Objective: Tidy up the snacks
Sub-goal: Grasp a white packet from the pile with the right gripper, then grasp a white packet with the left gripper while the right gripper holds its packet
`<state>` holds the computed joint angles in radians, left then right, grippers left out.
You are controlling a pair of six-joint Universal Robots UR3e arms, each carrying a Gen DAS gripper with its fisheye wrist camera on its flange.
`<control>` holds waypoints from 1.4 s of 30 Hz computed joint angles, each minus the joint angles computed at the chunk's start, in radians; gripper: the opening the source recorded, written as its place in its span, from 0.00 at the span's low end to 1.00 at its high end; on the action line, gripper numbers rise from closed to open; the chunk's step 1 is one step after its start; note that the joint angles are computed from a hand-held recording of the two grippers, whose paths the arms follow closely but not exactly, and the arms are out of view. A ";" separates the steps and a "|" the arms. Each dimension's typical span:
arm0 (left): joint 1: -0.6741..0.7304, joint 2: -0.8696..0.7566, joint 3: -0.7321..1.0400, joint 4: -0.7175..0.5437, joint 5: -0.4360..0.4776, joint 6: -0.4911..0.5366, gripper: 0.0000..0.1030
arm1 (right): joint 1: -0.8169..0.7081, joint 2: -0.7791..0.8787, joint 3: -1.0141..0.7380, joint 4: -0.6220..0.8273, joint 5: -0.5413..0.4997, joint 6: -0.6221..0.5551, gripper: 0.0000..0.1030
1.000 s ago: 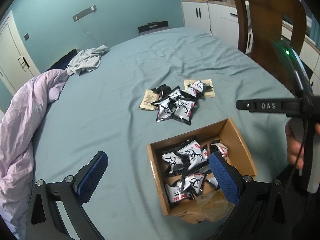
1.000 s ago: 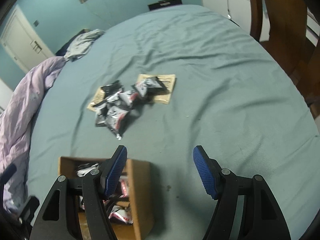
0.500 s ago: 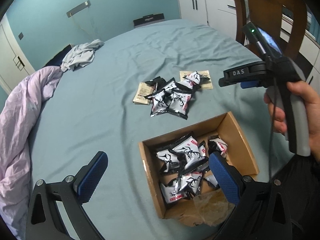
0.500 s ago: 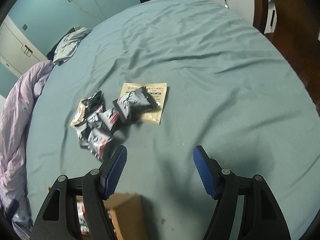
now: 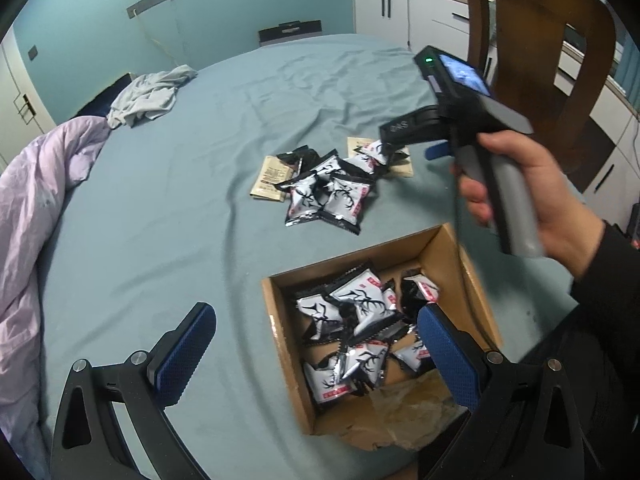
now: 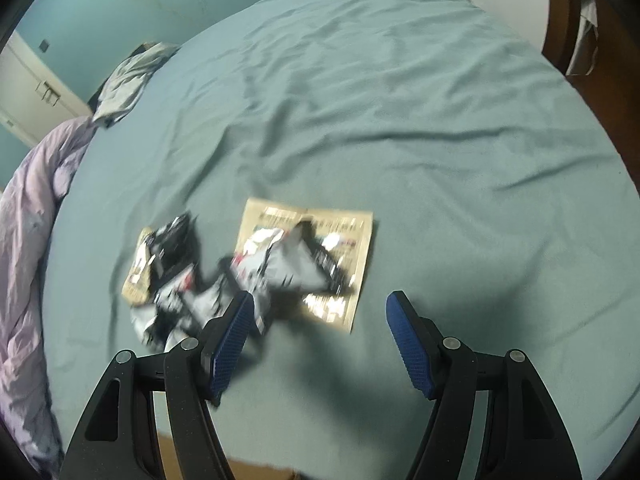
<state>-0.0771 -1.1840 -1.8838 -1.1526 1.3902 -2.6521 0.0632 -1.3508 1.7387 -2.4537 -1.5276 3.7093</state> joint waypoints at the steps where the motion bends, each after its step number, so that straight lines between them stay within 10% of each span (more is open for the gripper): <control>1: -0.001 0.008 -0.011 0.019 0.002 0.001 1.00 | -0.002 0.021 -0.011 -0.014 -0.002 0.007 0.66; 12: -0.051 -0.042 -0.040 0.142 0.083 -0.036 1.00 | 0.027 0.229 -0.202 0.005 -0.046 -0.017 0.65; 16: -0.120 -0.067 -0.124 0.373 0.199 -0.055 1.00 | 0.074 0.256 -0.244 0.033 -0.159 -0.008 0.38; 23: -0.165 -0.134 -0.146 0.543 0.263 -0.057 1.00 | 0.017 0.111 -0.013 -0.120 -0.113 0.047 0.29; 34: -0.172 -0.377 0.255 0.104 0.093 -0.182 1.00 | -0.002 -0.414 0.313 -0.073 -0.064 0.052 0.29; 42: -0.364 -0.831 0.690 0.011 0.298 -0.260 1.00 | 0.084 -0.744 0.495 0.022 -0.139 0.153 0.29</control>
<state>-0.4407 -2.0151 -1.1940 -1.1418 1.6883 -2.9121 0.1471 -2.0947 2.2341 -2.4321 -1.6666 3.8624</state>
